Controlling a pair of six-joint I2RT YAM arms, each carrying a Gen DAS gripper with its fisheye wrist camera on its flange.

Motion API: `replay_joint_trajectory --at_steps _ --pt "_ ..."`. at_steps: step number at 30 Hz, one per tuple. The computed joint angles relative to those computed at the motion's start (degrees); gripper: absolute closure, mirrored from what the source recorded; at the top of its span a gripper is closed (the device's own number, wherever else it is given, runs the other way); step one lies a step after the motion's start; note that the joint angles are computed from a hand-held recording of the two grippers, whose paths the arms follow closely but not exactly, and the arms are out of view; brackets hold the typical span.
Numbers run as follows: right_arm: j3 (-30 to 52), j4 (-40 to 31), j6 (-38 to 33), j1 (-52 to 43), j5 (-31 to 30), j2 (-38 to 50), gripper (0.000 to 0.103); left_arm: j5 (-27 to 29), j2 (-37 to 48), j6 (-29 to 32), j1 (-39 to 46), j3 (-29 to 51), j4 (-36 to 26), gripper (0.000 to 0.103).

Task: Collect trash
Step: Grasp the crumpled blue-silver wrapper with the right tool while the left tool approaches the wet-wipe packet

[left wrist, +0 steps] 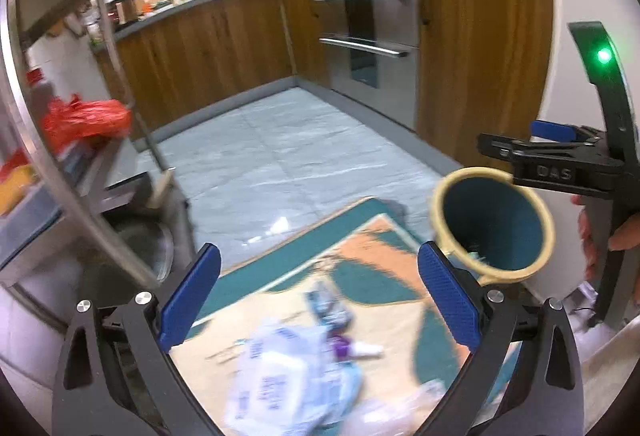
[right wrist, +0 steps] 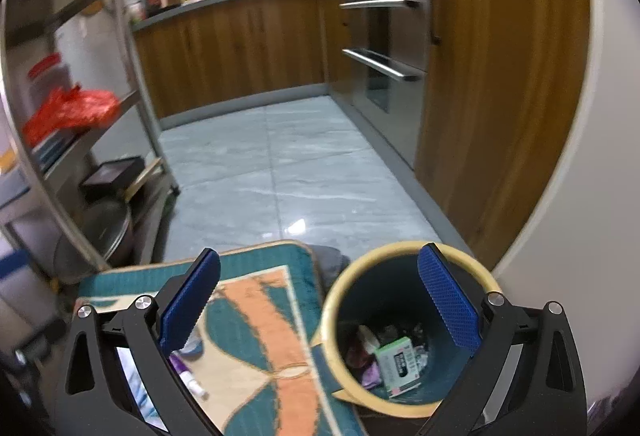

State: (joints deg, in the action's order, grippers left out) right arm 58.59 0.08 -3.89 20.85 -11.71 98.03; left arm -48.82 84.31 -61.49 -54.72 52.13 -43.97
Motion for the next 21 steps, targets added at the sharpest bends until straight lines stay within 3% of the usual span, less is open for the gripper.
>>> replay_joint_trajectory --at_steps 4,7,12,21 --pt "-0.9 -0.8 -1.4 3.0 0.5 -0.9 0.005 1.2 -7.9 -7.9 1.3 -8.8 -1.0 0.006" --pt "-1.2 -1.6 -1.1 5.5 1.3 -1.3 0.005 3.2 -11.7 -10.3 3.5 -13.8 -0.9 0.006" --pt "-0.9 -1.5 -2.1 9.4 2.9 0.4 0.005 3.7 -15.2 -9.5 4.2 -18.1 -1.8 0.006" --pt "8.7 -8.0 0.8 16.0 4.3 14.5 0.005 7.1 -14.3 -0.7 10.8 -24.6 6.7 0.006"
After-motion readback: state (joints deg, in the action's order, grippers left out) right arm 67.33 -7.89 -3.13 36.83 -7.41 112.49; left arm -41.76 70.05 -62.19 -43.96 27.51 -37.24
